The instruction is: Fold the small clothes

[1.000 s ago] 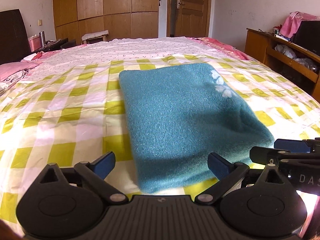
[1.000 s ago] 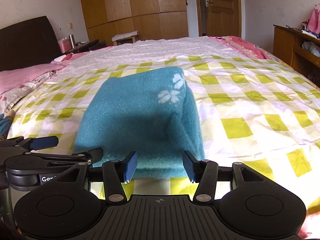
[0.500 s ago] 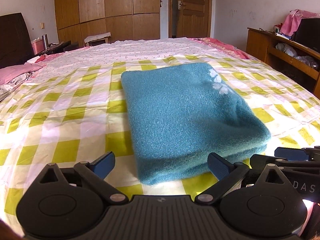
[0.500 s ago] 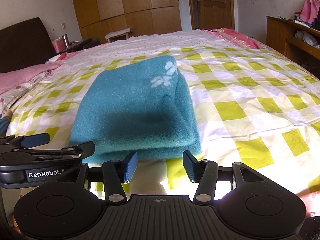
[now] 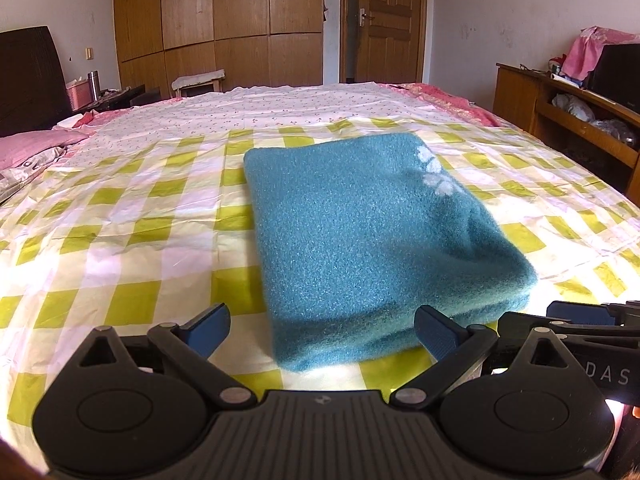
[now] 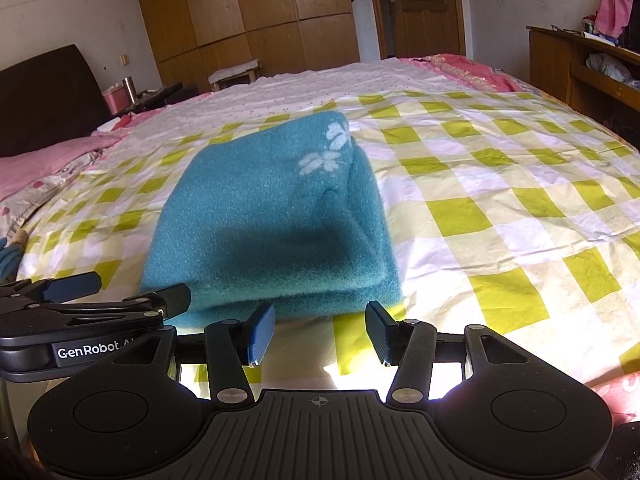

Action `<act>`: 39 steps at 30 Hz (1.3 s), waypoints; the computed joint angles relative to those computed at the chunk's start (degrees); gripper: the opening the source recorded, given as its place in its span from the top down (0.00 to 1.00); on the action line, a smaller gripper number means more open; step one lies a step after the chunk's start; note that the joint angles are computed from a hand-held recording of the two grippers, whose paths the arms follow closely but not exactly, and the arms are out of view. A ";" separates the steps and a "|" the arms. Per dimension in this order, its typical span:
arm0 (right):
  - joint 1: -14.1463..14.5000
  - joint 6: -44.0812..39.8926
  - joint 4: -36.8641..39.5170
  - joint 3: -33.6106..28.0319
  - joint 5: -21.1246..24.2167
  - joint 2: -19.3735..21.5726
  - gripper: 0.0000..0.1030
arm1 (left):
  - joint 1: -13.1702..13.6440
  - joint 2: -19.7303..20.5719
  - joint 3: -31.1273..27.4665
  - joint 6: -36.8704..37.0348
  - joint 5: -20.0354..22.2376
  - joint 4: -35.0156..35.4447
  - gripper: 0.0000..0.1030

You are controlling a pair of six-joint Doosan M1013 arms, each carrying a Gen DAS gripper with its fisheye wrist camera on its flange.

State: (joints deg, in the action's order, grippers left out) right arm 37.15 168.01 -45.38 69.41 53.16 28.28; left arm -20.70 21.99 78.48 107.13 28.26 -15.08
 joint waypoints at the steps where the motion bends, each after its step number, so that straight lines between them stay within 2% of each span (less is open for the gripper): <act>1: 0.01 0.13 -0.04 0.03 -0.05 -0.03 0.51 | -0.02 -0.05 0.06 -0.07 -0.15 0.03 0.00; 8: 0.06 0.72 -0.38 0.30 -0.12 -0.19 0.51 | 0.08 0.03 -0.34 1.25 0.94 -1.55 0.02; 39: 0.15 1.42 -0.84 0.75 0.00 -0.52 0.51 | -0.22 -0.25 0.22 -0.15 0.04 -0.92 0.02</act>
